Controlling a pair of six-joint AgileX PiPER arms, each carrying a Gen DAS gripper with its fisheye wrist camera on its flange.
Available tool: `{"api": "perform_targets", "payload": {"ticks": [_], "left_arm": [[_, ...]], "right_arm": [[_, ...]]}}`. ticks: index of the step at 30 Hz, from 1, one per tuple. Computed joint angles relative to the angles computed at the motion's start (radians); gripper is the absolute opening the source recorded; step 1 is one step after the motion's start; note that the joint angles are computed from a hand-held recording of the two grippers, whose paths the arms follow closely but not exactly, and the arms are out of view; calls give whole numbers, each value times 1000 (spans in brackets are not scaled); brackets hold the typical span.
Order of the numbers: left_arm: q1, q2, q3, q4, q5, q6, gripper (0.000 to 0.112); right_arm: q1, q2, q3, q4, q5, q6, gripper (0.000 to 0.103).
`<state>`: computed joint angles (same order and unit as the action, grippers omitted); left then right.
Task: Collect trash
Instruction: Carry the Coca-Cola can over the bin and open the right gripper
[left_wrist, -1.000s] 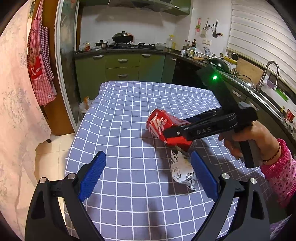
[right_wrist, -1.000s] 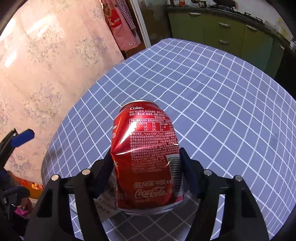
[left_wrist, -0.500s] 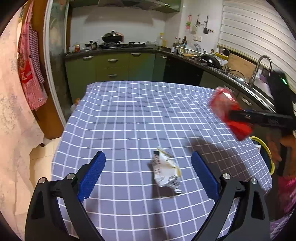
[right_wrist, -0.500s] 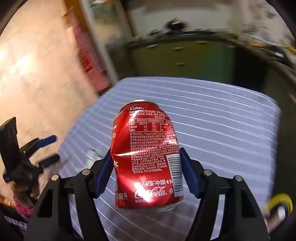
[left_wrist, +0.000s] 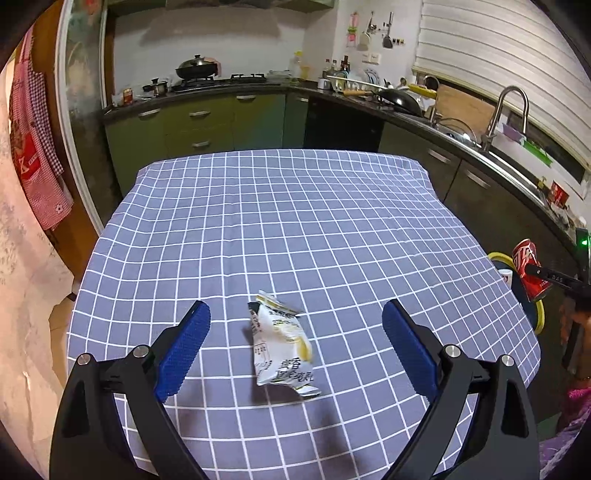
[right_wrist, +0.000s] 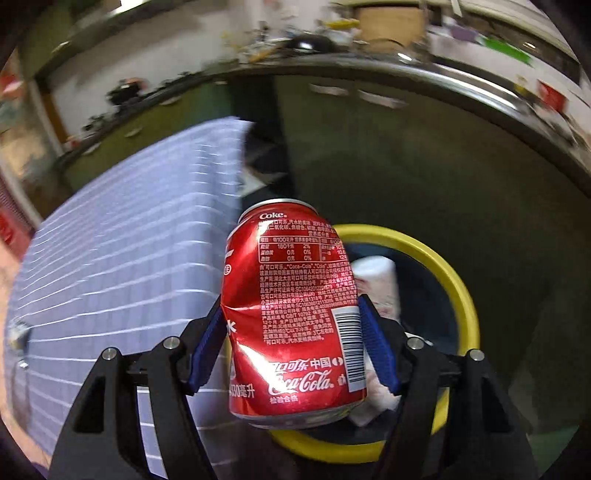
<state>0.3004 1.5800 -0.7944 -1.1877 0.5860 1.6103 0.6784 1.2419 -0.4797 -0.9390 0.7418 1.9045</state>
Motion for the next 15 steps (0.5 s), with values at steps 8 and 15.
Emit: {"api": "perform_targets", "payload": {"ticks": [8, 15], "left_arm": [[-43, -4, -7, 34, -43, -50, 94], [-77, 36, -31, 71, -102, -96, 96]], "right_arm": [[-2, 19, 68, -40, 90, 128, 71], [89, 5, 39, -62, 151, 164, 73]]}}
